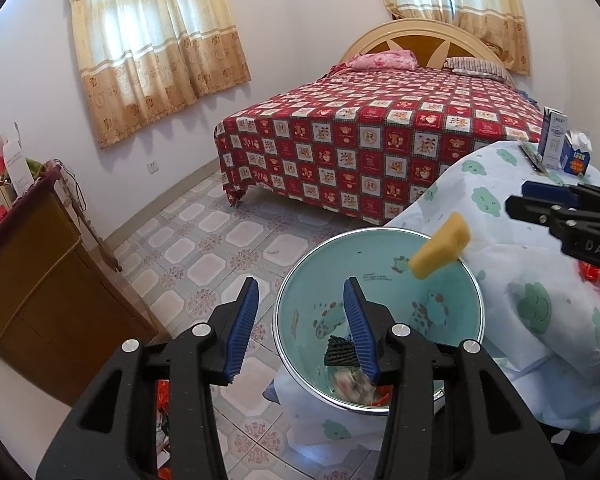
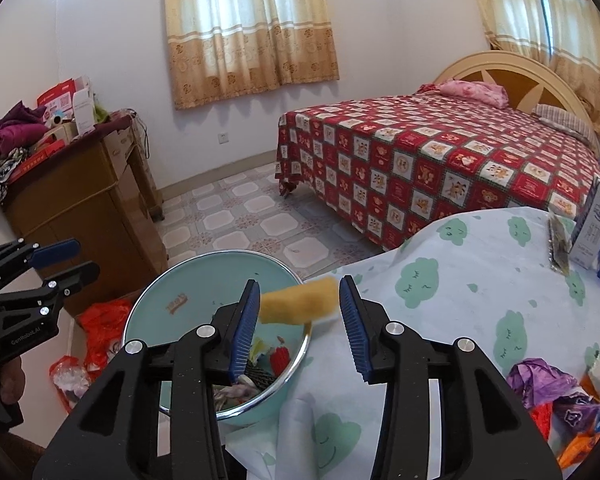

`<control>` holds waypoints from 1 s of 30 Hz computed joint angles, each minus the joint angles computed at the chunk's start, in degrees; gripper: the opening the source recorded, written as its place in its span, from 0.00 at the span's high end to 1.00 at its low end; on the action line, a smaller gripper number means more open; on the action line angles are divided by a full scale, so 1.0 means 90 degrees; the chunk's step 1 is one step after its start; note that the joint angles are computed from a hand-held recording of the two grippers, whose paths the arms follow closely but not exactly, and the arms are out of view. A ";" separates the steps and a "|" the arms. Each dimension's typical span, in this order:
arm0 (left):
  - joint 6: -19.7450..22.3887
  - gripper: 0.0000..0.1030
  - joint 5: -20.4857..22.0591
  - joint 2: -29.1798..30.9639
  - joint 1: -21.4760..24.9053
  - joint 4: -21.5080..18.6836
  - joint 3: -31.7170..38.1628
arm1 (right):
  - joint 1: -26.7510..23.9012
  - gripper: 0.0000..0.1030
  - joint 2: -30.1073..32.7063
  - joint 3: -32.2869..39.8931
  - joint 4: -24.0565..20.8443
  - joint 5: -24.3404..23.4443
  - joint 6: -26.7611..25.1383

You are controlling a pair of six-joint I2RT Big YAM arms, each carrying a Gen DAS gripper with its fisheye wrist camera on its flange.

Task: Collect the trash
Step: 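Open the right gripper to drop the sponge into the bucket while the left drops the cloth, then grasp the clear bag with red print with the right gripper while the left grasps the pink bag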

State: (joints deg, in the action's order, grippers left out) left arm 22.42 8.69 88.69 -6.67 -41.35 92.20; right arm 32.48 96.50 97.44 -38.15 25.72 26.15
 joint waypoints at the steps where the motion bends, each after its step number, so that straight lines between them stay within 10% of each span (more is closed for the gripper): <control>1: -0.0013 0.54 -0.0004 0.0010 -0.0008 -0.0021 0.0001 | -0.0007 0.59 -0.0040 -0.0049 0.0014 0.0007 0.0025; 16: 0.0070 0.41 0.0115 -0.0012 -0.0215 -0.0203 -0.0151 | 0.0239 0.59 -0.1391 -0.1340 -0.0408 0.1185 0.0677; 25: 0.0459 0.40 0.0203 -0.0507 -0.1057 -0.0088 -0.0901 | 0.0791 0.56 -0.3136 -0.2909 -0.3010 0.2859 0.3980; 30: 0.0269 0.36 0.0081 -0.0685 -0.1457 -0.0041 -0.1123 | 0.1049 0.56 -0.3492 -0.3422 -0.3436 0.2898 0.4818</control>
